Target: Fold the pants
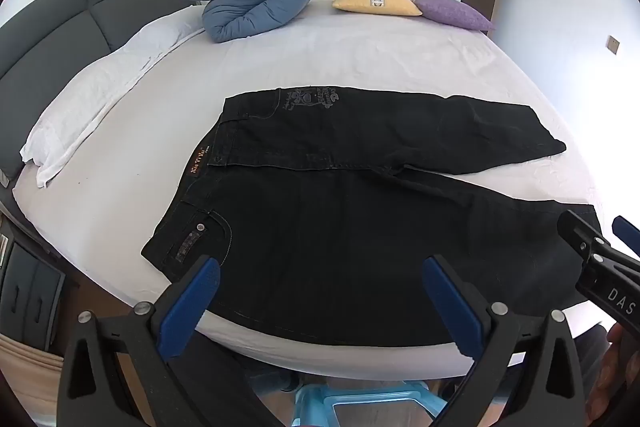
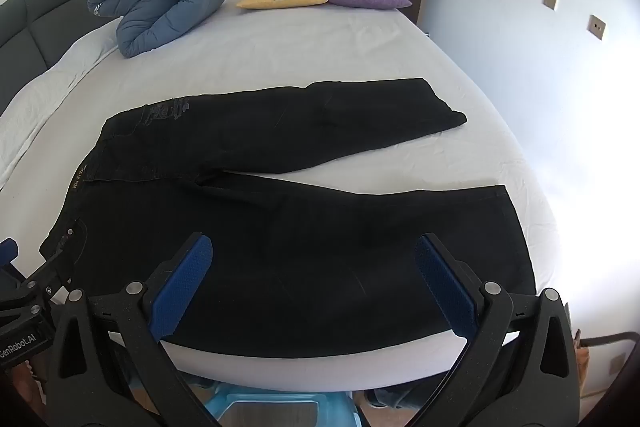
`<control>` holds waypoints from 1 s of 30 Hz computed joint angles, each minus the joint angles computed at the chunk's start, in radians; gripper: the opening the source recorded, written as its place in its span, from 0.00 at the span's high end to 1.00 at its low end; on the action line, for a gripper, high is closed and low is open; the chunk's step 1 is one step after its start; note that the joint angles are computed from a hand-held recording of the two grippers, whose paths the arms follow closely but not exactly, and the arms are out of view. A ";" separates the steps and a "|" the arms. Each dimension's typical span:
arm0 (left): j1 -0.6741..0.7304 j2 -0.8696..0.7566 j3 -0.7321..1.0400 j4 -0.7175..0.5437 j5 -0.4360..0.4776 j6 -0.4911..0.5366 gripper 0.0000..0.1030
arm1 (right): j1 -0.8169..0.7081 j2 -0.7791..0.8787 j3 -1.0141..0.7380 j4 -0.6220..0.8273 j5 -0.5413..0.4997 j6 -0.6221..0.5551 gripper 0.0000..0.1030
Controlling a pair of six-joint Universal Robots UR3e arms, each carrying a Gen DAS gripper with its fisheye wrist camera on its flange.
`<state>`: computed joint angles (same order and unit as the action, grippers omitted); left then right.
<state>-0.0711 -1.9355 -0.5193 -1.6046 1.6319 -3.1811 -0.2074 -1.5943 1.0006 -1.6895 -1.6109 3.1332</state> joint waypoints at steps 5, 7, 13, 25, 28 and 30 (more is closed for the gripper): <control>-0.003 -0.005 0.011 -0.007 0.002 -0.005 0.00 | -0.001 0.003 -0.007 0.006 -0.001 -0.002 0.00; 0.001 -0.004 0.010 -0.009 -0.005 -0.003 0.00 | -0.003 0.004 -0.009 0.006 0.000 -0.004 0.00; 0.012 0.006 -0.003 -0.005 -0.014 0.004 0.00 | 0.013 -0.009 0.011 -0.004 -0.011 0.004 0.00; 0.015 0.033 -0.069 0.028 -0.013 0.009 0.00 | 0.015 0.007 0.013 -0.018 -0.005 -0.002 0.00; 0.016 0.037 -0.076 0.031 -0.013 0.010 0.00 | 0.018 0.009 0.012 -0.018 -0.007 -0.001 0.00; 0.017 0.036 -0.073 0.027 -0.015 0.011 0.00 | 0.020 0.009 0.014 -0.022 -0.008 -0.001 0.00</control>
